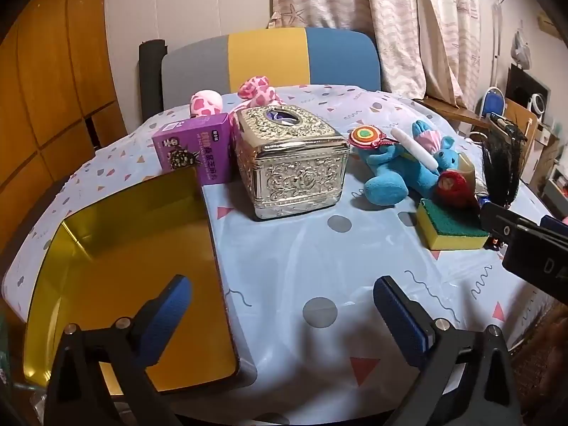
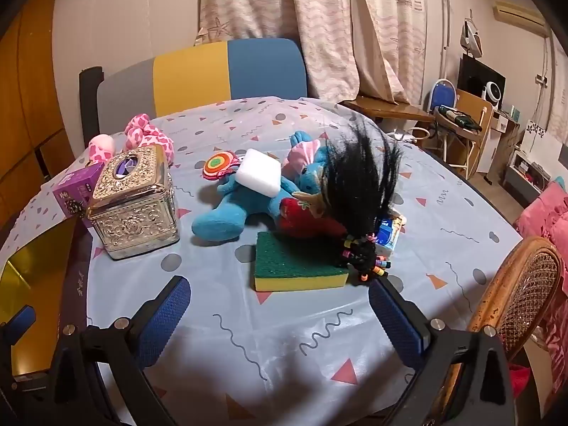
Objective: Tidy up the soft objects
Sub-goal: 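Move both tools toward the black-haired troll doll on the sponge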
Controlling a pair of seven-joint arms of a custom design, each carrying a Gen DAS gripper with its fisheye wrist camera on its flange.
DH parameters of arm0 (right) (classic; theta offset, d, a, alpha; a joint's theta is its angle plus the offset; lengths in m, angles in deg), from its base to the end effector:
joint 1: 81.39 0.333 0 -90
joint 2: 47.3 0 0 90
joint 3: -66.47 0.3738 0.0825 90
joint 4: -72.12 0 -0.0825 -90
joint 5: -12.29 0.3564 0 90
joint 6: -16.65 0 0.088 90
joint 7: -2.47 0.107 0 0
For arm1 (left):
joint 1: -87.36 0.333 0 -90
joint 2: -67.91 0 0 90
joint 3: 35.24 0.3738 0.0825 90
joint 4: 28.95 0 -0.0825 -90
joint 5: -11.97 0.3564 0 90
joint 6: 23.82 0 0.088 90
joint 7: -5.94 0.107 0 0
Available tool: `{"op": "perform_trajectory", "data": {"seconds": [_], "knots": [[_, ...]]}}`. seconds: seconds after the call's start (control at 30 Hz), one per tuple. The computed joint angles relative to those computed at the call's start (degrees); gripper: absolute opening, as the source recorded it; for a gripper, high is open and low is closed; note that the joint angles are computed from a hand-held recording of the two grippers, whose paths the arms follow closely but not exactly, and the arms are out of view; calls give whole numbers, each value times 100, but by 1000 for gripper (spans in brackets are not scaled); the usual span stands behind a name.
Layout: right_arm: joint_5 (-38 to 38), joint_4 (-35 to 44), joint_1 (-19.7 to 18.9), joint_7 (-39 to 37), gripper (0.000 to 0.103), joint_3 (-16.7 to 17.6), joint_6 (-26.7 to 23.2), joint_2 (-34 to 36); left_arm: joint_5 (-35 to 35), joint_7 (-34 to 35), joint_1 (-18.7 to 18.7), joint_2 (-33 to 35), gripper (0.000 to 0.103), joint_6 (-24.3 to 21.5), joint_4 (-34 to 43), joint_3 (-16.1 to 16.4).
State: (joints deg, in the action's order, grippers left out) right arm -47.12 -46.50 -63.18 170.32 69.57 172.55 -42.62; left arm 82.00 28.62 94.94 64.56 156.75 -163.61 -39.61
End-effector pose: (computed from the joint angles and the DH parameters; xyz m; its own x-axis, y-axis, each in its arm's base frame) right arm 0.5272 0.2385 0.5145 -0.1325 -0.9911 -0.0129 -0.6691 0.0991 -0.7365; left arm 0.4865 -0.0572 0.4900 0.0180 -0.9993 -0.0339 -0.6584 0.0137 -0.7525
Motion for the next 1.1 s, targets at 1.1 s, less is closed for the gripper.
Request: {"op": "perform_trajectory", "data": {"seconds": [1.1], "knots": [[411,210,38,-554,103,-89,264,276,17,-77,44,-73,103,-323,14,34]]}}
